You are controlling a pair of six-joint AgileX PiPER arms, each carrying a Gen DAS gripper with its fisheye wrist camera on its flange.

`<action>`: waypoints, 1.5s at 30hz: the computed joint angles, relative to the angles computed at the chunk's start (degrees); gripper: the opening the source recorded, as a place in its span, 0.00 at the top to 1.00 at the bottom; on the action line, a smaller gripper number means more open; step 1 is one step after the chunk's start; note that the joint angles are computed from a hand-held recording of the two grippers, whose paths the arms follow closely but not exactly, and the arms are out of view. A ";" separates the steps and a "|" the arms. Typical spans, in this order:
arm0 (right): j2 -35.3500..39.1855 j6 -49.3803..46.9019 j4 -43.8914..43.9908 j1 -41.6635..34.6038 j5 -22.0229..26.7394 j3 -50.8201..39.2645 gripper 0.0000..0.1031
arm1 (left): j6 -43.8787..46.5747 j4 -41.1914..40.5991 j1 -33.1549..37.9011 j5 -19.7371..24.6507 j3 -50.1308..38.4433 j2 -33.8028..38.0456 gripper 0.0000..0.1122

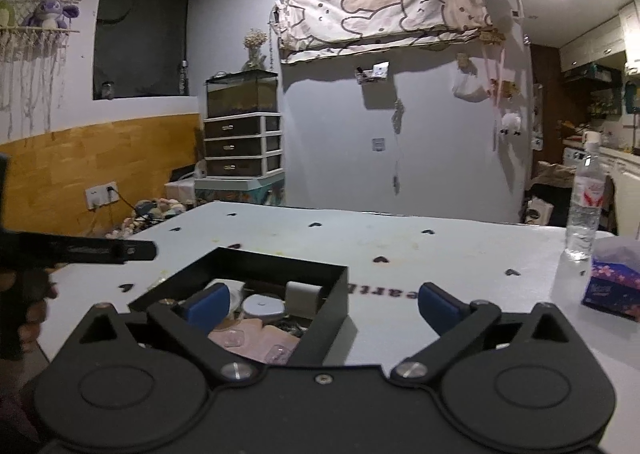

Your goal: Organize rigid objects

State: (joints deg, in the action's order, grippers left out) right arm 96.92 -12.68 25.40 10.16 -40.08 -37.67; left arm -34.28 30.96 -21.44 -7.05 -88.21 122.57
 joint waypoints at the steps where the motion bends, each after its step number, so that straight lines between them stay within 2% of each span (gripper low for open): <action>1: -0.19 -0.48 0.62 0.18 -0.16 0.20 0.00 | 0.29 -0.12 -0.09 -0.62 1.47 -0.72 0.28; 6: -1.21 -2.65 3.10 1.25 -1.91 1.85 0.00 | 18.09 -17.02 -1.35 -3.52 8.81 -4.88 0.20; 12: -3.12 -7.52 8.83 3.44 -3.32 3.70 0.00 | 29.87 -28.91 -3.11 -9.86 17.25 -10.17 0.10; 17: -5.07 -11.00 13.09 4.87 -3.92 5.25 0.00 | 39.83 -37.96 -5.03 -10.29 21.04 -11.98 0.08; 20: -6.02 -11.37 13.77 5.36 -3.58 6.18 0.00 | 41.61 -41.64 -5.95 -12.20 24.08 -13.08 0.08; 27: -5.76 -12.18 16.09 6.90 -3.17 7.18 0.00 | 35.62 -35.83 -7.05 -14.56 28.34 -14.37 0.08; 34: -6.54 -11.98 19.77 7.71 -4.38 8.82 0.00 | 45.06 -46.45 -8.32 -16.94 29.67 -15.03 0.08; 45: -6.42 -14.33 22.32 9.15 -4.69 8.71 0.00 | 47.17 -49.52 -8.21 -15.16 29.53 -15.17 0.08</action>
State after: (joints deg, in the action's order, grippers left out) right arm 90.51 -27.01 47.72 19.31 -44.76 -28.96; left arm 12.89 -18.57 -29.65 -22.21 -58.69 107.40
